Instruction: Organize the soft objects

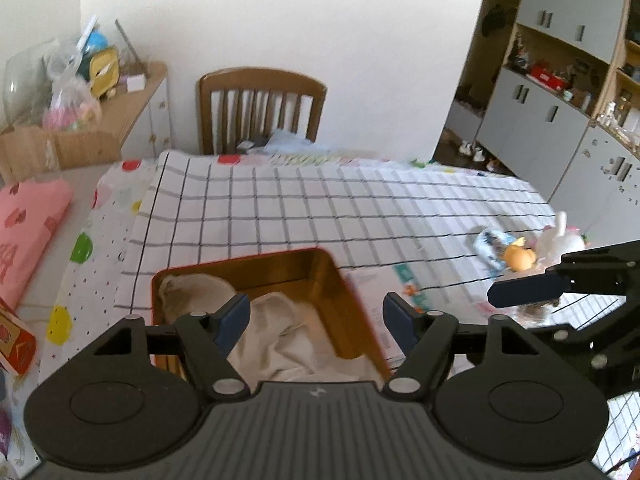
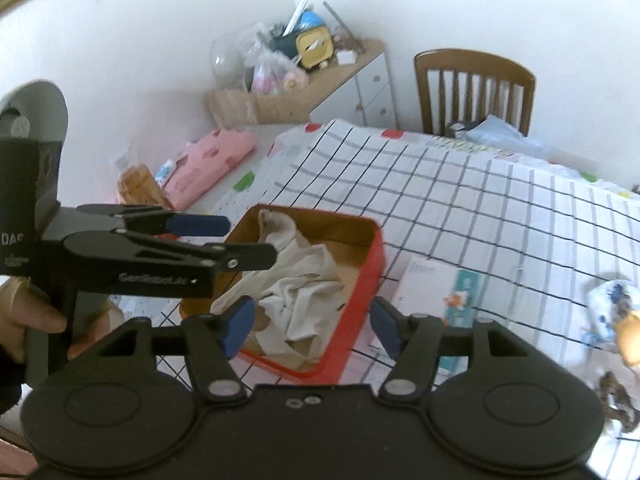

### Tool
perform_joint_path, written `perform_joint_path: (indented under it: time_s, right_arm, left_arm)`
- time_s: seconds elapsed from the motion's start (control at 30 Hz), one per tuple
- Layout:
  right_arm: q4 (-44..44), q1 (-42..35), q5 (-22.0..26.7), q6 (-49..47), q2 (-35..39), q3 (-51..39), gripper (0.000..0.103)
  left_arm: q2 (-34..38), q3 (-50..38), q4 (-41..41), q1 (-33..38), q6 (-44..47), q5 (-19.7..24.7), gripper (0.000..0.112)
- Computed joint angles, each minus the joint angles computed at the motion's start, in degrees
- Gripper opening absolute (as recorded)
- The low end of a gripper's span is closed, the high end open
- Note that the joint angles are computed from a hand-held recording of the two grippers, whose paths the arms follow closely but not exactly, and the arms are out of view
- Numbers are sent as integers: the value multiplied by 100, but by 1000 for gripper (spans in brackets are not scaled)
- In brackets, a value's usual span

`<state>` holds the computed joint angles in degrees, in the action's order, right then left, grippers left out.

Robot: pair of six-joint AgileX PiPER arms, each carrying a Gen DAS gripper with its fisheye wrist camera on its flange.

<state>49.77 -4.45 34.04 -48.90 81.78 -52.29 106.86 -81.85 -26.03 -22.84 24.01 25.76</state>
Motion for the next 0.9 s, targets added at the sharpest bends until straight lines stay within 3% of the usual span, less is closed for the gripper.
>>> perform_joint_path:
  time_s: [0.1,0.23,0.43,0.67,0.73,0.83,0.9]
  right_arm:
    - [226,-434,253,-333,-254,149,70]
    - [553,-1143,729,-818,-562,313,74]
    - [803,-2343,1398,-1516,-984,529,87]
    - [944,-3896,2138,-2269,-1041,593,93]
    - [982,-4269,2295,-2449,-941,556,93]
    - [1058,-4810,2499,-2758,-765,497,93]
    - [1111,-5056,2525,-2924,-648,450,93]
  left_arm:
    - [-156,68,142,-214,-236,-61,74]
    - [-308,127,388,-553,-598,-195,85]
    - [-375,70,872,-1037,-1269,-370,92]
    - [-230,-153,609,-1453,-1301,-484,97]
    - [-134,-270,967,-1622,-1706,-505,97]
    - [29,-456,2223,-1959,-3006,-512,100]
    - [140,-549,2500,-2103,-3287,-522,101]
